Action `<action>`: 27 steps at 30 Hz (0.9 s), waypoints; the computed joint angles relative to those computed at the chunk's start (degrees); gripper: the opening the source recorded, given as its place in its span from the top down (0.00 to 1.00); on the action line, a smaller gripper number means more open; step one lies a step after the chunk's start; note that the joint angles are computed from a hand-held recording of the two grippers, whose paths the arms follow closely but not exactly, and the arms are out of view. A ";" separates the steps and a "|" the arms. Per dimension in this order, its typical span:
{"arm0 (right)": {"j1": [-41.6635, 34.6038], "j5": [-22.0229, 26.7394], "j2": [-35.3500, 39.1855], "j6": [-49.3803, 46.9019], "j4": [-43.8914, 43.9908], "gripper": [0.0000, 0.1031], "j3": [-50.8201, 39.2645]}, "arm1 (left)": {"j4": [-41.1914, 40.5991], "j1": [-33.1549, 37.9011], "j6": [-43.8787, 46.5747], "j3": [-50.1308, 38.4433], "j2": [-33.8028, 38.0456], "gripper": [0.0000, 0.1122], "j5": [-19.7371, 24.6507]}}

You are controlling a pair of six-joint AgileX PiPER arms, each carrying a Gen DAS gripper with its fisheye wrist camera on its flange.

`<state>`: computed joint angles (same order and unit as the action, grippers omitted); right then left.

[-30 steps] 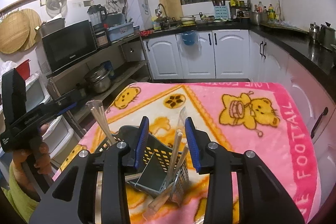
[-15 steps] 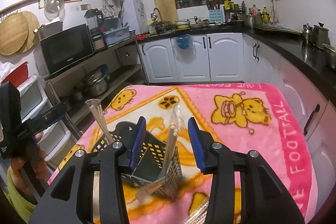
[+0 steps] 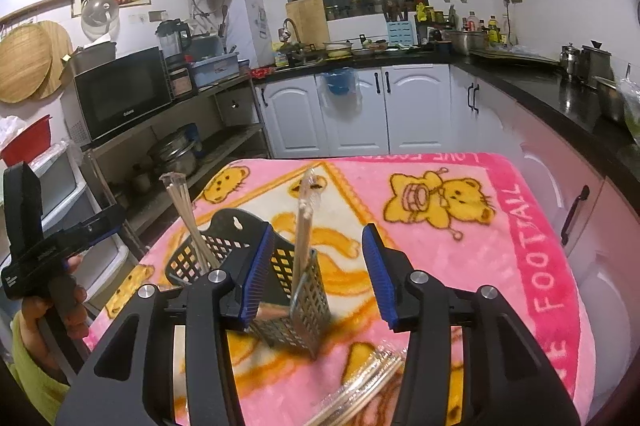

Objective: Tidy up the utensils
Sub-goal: 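Withdraw both open grippers from the caddy toward the remaining wrapped chopsticks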

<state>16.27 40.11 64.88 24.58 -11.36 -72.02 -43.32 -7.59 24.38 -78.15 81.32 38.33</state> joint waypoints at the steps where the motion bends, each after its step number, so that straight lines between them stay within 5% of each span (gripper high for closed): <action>1: 0.07 0.03 -0.55 0.24 -0.24 0.57 0.63 | 0.02 -0.17 0.03 0.35 -0.23 0.18 -0.04; 27: 2.11 0.07 -8.30 5.52 -2.82 0.57 13.37 | 2.42 -1.76 -0.12 10.78 -4.87 0.18 -0.45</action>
